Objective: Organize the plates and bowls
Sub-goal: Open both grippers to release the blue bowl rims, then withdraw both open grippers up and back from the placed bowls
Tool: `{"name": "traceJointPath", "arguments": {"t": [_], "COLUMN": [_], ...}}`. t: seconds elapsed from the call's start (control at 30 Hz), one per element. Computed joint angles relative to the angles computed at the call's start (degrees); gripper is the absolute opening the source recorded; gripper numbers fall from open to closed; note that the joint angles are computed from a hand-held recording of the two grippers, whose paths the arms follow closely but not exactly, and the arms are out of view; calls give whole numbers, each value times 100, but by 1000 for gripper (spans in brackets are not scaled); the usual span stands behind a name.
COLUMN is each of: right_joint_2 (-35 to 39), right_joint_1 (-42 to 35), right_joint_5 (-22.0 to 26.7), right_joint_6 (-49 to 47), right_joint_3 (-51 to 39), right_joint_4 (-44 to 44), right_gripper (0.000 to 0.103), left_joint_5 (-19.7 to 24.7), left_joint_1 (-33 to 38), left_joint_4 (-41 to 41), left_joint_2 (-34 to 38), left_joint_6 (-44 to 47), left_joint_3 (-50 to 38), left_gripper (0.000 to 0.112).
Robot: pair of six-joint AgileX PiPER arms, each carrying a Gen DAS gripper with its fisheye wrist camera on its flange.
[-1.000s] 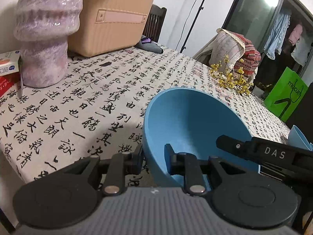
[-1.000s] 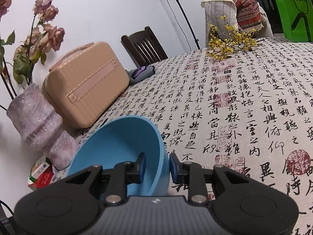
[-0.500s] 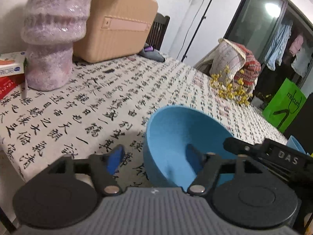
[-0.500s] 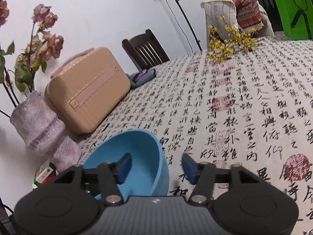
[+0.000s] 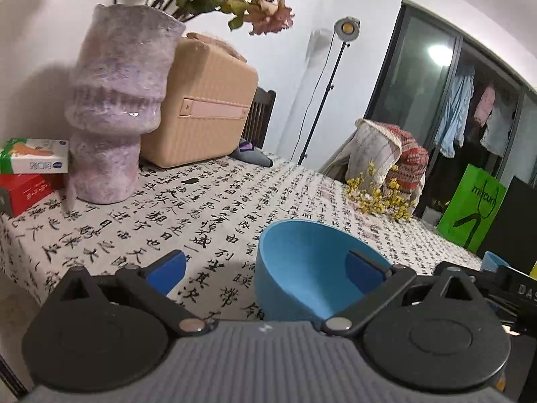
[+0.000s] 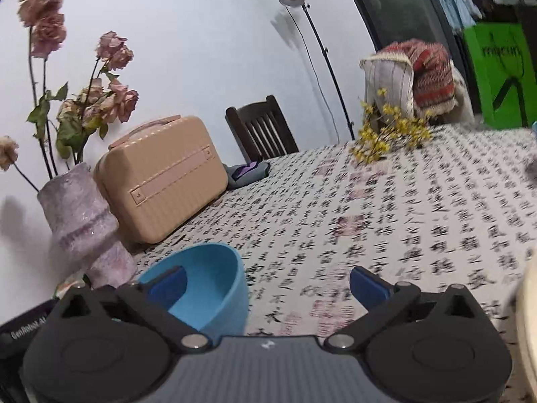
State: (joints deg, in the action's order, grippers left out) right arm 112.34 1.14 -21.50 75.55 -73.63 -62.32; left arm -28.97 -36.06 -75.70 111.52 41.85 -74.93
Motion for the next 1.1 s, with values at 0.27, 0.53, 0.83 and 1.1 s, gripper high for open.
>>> {"name": "traceJointPath", "arguments": {"t": [0.27, 0.53, 0.83, 1.1], "right_joint_2": [-724, -1270, -1551, -1757], "right_joint_1": [-295, -386, -254, -464], "right_joint_5": [-813, -1979, -3033, -3363], "right_joint_6": [-3013, -6056, -7840, -7723], "right_joint_3": [1480, 2974, 4099, 4629], "right_joint_4": [2396, 4970, 6447, 6094], "right_gripper": [103, 103, 103, 103], "left_joint_5": [-797, -1599, -2387, -2478], "left_joint_1": [-299, -728, -1407, -1752], "left_joint_4": [1062, 1184, 861, 692], "left_joint_2": [-257, -247, 41, 113], "left_joint_6": [-1473, -1513, -928, -605], "left_joint_3": [944, 1354, 1275, 1148], "left_gripper": [103, 103, 103, 103]}}
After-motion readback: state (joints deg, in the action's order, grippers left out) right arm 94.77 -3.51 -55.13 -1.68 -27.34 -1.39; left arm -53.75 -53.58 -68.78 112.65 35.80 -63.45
